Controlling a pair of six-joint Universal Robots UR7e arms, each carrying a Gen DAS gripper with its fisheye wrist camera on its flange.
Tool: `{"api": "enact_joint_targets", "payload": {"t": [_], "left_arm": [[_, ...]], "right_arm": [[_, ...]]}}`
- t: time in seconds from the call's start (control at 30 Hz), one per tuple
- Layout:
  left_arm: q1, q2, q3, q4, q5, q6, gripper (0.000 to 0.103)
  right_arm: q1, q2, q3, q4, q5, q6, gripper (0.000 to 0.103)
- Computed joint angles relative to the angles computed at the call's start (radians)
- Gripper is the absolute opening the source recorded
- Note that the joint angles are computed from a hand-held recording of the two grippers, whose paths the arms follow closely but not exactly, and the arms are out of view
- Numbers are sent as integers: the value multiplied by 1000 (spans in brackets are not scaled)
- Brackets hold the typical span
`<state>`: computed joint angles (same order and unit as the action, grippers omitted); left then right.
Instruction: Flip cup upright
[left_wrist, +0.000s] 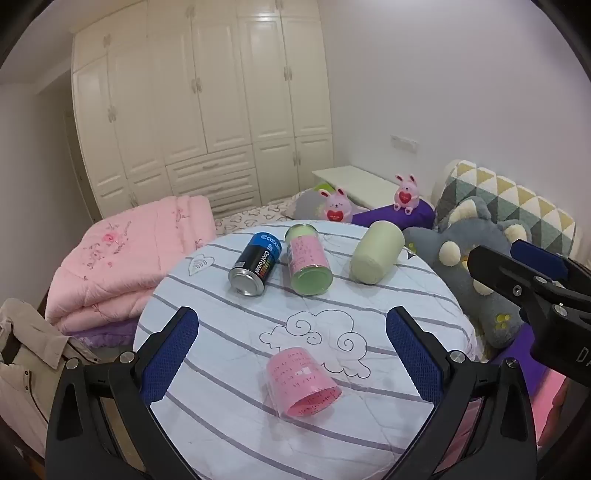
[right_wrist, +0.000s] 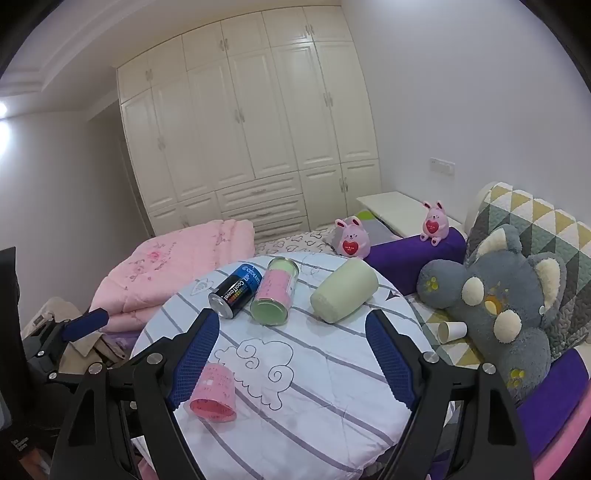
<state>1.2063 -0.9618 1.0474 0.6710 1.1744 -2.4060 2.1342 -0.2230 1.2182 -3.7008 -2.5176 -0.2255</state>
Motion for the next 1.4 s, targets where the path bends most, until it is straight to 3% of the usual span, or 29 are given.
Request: {"api": "enact_joint_targets", "payload": {"t": [1.4], "left_arm": [[26, 60, -121, 53, -38, -64, 103]], "right_arm": [[-2, 35, -84, 130, -4, 16, 83]]}}
